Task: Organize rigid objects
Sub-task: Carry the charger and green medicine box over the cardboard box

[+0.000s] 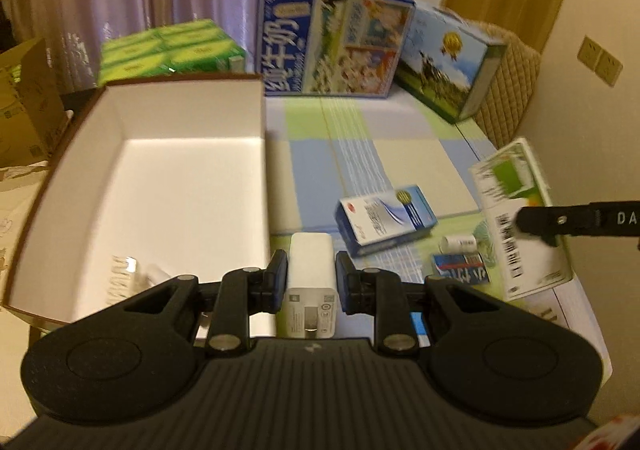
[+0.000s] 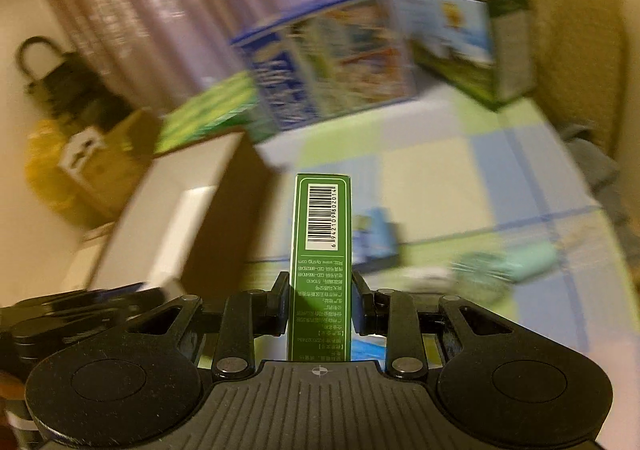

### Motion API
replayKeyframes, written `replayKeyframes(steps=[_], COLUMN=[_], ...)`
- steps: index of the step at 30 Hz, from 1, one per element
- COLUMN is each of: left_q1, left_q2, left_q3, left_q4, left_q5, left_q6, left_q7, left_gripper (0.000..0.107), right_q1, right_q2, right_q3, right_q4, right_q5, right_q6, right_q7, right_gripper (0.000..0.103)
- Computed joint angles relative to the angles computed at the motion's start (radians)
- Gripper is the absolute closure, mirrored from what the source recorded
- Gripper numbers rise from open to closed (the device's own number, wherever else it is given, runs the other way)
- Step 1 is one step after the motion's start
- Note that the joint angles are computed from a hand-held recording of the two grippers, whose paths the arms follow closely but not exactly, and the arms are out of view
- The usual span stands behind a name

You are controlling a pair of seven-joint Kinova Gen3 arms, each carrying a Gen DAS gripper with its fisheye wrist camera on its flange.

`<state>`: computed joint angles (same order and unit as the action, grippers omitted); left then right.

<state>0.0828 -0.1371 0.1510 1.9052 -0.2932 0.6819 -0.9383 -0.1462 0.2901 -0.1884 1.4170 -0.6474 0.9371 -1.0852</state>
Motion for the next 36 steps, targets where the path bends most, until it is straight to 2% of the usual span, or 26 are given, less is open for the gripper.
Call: replayKeyframes(steps=[7,12,18,23,29,36], left_q1=[-0.055,-0.109,-0.163,-0.204,-0.257,-0.311], left_q2=[-0.057,-0.069,-0.041,0.011,0.075,0.130], left_q3=[-0.071,-0.134,-0.212,-0.263,-0.276,-0.269], left_q4=[0.009,0.014,0.001,-0.011,-0.028,-0.055], left_q5=[0.041,0.099,0.205,0.323,0.440,0.512], left_q6=[0.017,0.014,0.007,-0.002,0.001,0.011], left_q7=[-0.106,-0.224,-0.400,-0.561,-0.702,-0.799], left_gripper=[0.086,0.086,0.086,0.086,0.086,0.086], right_q1=[-0.100,-0.180,-0.295,-0.402,-0.486,-0.535], right_q2=[0.053,0.100,0.165,0.213,0.261,0.306], right_q3=[-0.064,-0.083,-0.072,-0.036,-0.008,0.010], right_q4=[-0.063,-0.117,-0.187,-0.236,-0.290,-0.354], right_q5=[-0.030,0.000,0.121,0.278,0.423,0.519], right_q6=[-0.010,-0.027,-0.043,-0.048,-0.035,-0.017], right_q7=[-0.015,-0.062,-0.179,-0.305,-0.421,-0.497], right_gripper=[0.077,0.077,0.077,0.077,0.077,0.077])
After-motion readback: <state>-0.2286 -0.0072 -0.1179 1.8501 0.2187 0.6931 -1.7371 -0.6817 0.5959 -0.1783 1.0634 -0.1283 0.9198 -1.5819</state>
